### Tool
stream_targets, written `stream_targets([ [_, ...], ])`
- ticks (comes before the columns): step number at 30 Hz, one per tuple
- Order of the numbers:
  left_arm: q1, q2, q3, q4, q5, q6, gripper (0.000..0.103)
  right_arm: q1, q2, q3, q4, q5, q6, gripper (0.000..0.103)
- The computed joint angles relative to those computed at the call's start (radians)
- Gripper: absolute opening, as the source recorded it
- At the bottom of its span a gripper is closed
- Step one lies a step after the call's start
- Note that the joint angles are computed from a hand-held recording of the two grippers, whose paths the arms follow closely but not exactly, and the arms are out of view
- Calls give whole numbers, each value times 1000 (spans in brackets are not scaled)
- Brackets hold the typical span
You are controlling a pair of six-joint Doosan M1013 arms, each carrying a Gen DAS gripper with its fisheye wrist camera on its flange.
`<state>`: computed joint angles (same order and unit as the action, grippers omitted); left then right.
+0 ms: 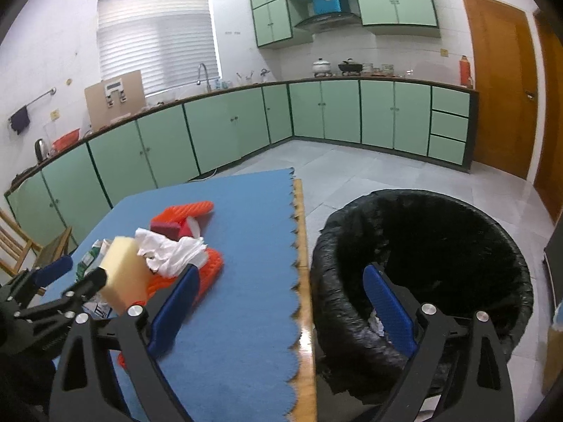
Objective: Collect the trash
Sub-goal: 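Return to the pile and grasp the yellow sponge with the left tool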
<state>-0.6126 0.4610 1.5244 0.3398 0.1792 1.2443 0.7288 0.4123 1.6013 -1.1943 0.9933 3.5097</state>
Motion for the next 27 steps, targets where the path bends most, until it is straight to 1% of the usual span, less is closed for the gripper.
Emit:
stream_targets([
  [2,1,11,-6,-15,10,10,67,-3,5,-5,1,-9,-5,91],
  [5,-1,25,-16,18,13,-30,65,-9,8,-9,7,-19,-8,91],
  [9,-1,40,-30,18,13,-32,62,-18,14,-15,19,-35,-20,89],
  [10,-2,44,-36,20,17,-34,59,-20,17,-18,23,-41,-24,88],
  [11,-2,49,-42,22,22,-37,53,-22,19,-21,27,-46,-30,87],
  [12,-2,52,-45,13,26,-29,49,-24,22,-24,30,-51,-35,87],
  [13,-1,55,-49,-3,29,-13,41,-24,23,-26,30,-54,-38,87],
  [14,-1,58,-53,-24,34,9,38,-25,24,-28,29,-57,-41,87],
  [16,1,58,-52,-7,28,-8,36,-26,28,-33,28,-66,-48,87],
  [19,3,54,-49,-22,19,1,34,-27,35,-44,31,-79,-69,86],
  [21,8,44,-39,-31,-6,2,34,-27,39,-51,30,-87,-83,86],
  [23,11,31,-29,-12,-30,-19,33,-27,44,-60,29,-98,-99,86],
  [26,20,17,-22,-77,-53,28,33,-28,52,-76,22,-111,-123,86],
  [27,22,14,-22,-73,-56,23,33,-29,55,-81,18,-118,-128,86],
])
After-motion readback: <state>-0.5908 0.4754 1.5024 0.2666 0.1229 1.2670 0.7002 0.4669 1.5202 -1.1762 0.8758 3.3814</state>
